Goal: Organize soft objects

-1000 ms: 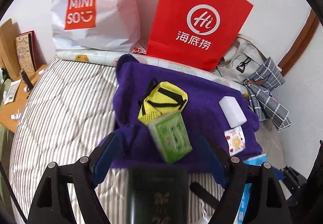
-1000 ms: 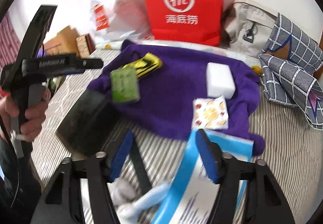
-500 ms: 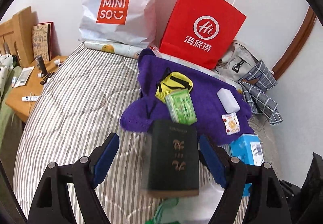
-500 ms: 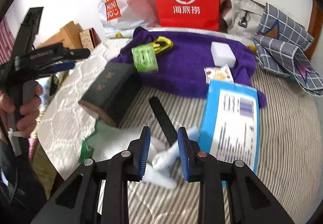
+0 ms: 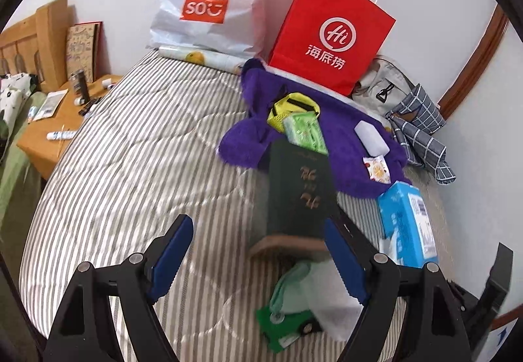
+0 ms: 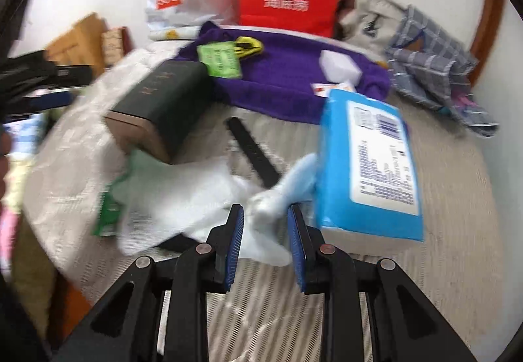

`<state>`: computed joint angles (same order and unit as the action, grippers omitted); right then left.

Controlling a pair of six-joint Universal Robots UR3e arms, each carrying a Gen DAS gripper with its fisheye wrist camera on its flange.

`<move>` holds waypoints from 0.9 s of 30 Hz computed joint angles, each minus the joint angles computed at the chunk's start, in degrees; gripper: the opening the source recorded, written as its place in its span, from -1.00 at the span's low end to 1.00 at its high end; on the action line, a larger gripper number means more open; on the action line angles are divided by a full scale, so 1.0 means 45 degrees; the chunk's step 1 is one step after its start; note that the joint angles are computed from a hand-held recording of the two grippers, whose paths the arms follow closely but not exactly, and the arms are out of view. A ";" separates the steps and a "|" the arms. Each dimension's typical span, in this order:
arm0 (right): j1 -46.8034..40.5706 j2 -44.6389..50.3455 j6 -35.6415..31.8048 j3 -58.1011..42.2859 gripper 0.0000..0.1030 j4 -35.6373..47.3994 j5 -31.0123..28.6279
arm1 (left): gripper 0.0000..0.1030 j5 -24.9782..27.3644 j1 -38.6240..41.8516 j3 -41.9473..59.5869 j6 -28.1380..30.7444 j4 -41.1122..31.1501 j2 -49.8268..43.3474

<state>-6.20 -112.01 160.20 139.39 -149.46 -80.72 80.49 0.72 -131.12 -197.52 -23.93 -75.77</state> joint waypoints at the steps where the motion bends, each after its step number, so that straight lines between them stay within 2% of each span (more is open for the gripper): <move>1: 0.0254 0.0303 0.0262 0.0216 -0.46 -0.0733 -0.0338 | 0.57 -0.0061 0.0059 -0.0216 0.0054 -0.0042 0.0249; 3: 0.0596 0.1173 0.0693 0.0496 -0.40 -0.1899 -0.0752 | 0.57 -0.0096 0.0178 -0.0664 0.0138 -0.0207 0.0817; 7: 0.0382 0.2228 0.1087 0.0989 -0.37 -0.3360 -0.0414 | 0.57 -0.0152 0.0409 -0.1328 0.0249 -0.0422 0.1663; 8: 0.0353 0.2300 0.1144 0.1099 -0.40 -0.3658 -0.0362 | 0.57 -0.0162 0.0442 -0.1423 0.0270 -0.0466 0.1792; 10: 0.0152 0.2195 0.1045 0.1428 -0.59 -0.4180 -0.0112 | 0.57 -0.0130 0.0500 -0.1670 0.0308 -0.0601 0.2164; 11: 0.0098 0.2093 0.0985 0.1495 -0.81 -0.4181 0.0003 | 0.57 -0.0146 0.0551 -0.1780 0.0333 -0.0646 0.2319; 17: -0.0572 0.0422 0.0441 0.1841 -0.81 -0.2911 0.0876 | 0.57 -0.0061 0.0349 -0.2038 0.0102 -0.0619 0.2542; 20: -0.0867 0.0037 0.0285 0.1882 -0.78 -0.2543 0.1184 | 0.57 0.0116 -0.0024 -0.2186 -0.0116 -0.0388 0.2511; 22: -0.0787 0.0256 0.0370 0.1946 -0.67 -0.2999 0.1031 | 0.57 0.0164 -0.0193 -0.2303 -0.0258 -0.0289 0.2554; 24: -0.0654 0.0792 0.0528 0.1929 -0.30 -0.3504 0.0927 | 0.57 0.0268 -0.0439 -0.2359 -0.0396 -0.0159 0.2474; 27: -0.0621 0.1847 0.0765 0.1932 -0.31 -0.4277 0.1170 | 0.57 0.0597 -0.0910 -0.2358 -0.0589 -0.0086 0.2322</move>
